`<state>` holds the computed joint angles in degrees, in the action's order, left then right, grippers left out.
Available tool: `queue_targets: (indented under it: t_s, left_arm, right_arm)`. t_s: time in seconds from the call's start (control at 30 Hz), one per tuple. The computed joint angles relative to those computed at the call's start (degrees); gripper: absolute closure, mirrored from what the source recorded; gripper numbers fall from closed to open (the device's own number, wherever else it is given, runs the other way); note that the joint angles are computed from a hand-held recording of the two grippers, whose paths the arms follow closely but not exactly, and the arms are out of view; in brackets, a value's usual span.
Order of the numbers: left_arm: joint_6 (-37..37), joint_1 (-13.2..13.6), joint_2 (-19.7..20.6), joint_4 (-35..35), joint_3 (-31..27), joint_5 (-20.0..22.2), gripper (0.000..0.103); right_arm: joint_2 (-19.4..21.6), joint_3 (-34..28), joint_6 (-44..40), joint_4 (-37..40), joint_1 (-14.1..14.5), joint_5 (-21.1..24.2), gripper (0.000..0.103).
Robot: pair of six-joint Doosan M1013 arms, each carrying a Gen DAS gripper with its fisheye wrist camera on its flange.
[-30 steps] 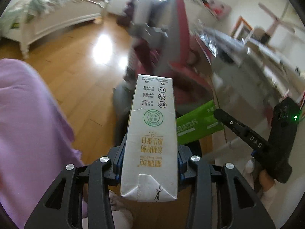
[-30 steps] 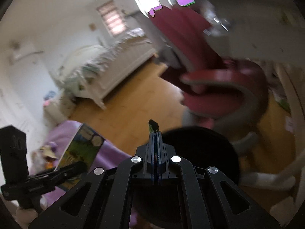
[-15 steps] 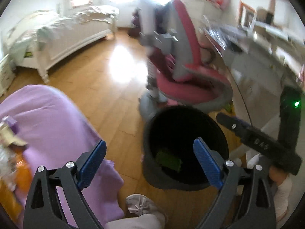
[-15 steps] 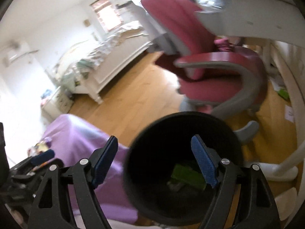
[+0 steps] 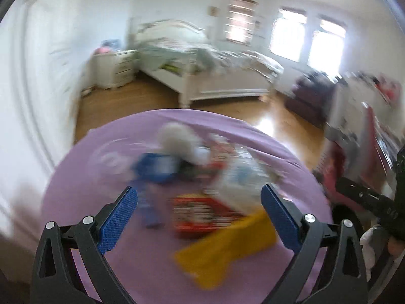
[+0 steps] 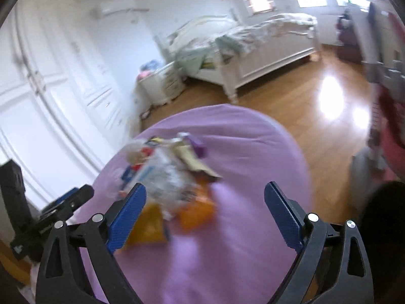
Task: Collect trash
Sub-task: 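Grasp the white fluffy pom-pom with the left tool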
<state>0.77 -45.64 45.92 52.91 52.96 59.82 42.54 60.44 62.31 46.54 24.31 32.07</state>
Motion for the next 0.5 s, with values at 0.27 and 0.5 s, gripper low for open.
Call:
queue_targets:
  t_s: [0.27,0.5]
  left_arm:
    - [-4.0,3.8,-3.4,-0.4,6.9,-6.2,0.006]
    - [8.9,9.2,1.6,-12.7,-1.0,-13.2,0.006]
  right_arm:
    - [8.2,-15.6,3.5,-17.1,5.3,8.3,0.010]
    - [13.7,-25.1,5.2,-25.0,6.2,15.3,0.021]
